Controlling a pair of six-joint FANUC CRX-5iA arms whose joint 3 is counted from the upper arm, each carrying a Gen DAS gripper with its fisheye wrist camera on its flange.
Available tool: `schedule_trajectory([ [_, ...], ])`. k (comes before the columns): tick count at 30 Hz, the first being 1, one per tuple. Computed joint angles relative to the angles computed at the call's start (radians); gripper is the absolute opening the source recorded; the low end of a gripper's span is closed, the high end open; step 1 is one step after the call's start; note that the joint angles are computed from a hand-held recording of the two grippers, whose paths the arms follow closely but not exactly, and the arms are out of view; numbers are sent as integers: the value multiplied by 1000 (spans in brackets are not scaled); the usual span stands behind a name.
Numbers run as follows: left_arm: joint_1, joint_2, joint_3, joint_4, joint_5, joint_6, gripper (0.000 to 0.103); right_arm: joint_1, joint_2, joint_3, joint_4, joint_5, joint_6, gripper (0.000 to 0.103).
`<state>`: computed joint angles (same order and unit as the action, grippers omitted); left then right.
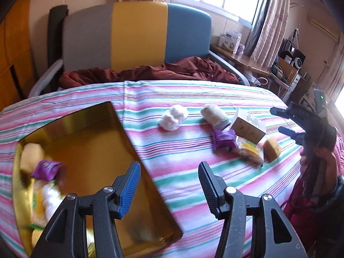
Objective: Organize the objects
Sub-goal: 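Move both grippers away from the box toward the remaining items, then grasp the white cotton ball with the left gripper while the right gripper grasps the yellow sponge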
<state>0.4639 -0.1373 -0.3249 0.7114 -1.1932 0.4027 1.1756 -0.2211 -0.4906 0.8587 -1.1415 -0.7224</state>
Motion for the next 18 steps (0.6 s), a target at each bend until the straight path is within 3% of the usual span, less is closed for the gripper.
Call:
schedule_trajectory([
  [8,-162,98,98,-90,82,112,57,-19,0,-3,-14,68,28,83],
  [18,-333,308,311,-310,146,330,62,-34,2,-4,-15,127,61,83],
])
